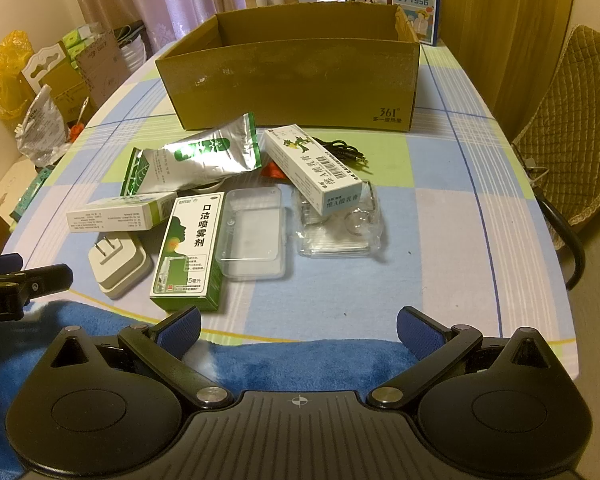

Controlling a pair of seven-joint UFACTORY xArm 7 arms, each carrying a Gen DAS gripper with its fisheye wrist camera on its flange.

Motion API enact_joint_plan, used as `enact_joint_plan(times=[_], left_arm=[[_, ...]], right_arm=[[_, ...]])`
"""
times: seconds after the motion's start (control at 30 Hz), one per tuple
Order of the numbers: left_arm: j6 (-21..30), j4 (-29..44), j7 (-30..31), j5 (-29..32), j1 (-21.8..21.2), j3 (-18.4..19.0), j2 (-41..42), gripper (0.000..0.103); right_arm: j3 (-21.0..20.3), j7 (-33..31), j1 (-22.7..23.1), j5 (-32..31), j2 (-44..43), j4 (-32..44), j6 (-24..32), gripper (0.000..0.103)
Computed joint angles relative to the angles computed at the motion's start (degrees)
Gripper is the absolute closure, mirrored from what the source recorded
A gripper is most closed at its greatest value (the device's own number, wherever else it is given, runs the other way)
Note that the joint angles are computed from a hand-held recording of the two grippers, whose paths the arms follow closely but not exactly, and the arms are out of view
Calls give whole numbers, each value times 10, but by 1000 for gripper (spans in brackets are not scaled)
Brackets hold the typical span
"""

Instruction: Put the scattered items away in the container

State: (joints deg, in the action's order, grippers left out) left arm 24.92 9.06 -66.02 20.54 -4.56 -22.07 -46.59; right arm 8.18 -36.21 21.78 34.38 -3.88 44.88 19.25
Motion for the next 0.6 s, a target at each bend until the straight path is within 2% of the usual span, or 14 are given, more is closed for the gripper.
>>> enact_joint_plan(times=[0.6], left_arm=[[0,0,-3,1,-1,0,0,1]], right_arm=[[0,0,1,0,-2,-3,-1,2]])
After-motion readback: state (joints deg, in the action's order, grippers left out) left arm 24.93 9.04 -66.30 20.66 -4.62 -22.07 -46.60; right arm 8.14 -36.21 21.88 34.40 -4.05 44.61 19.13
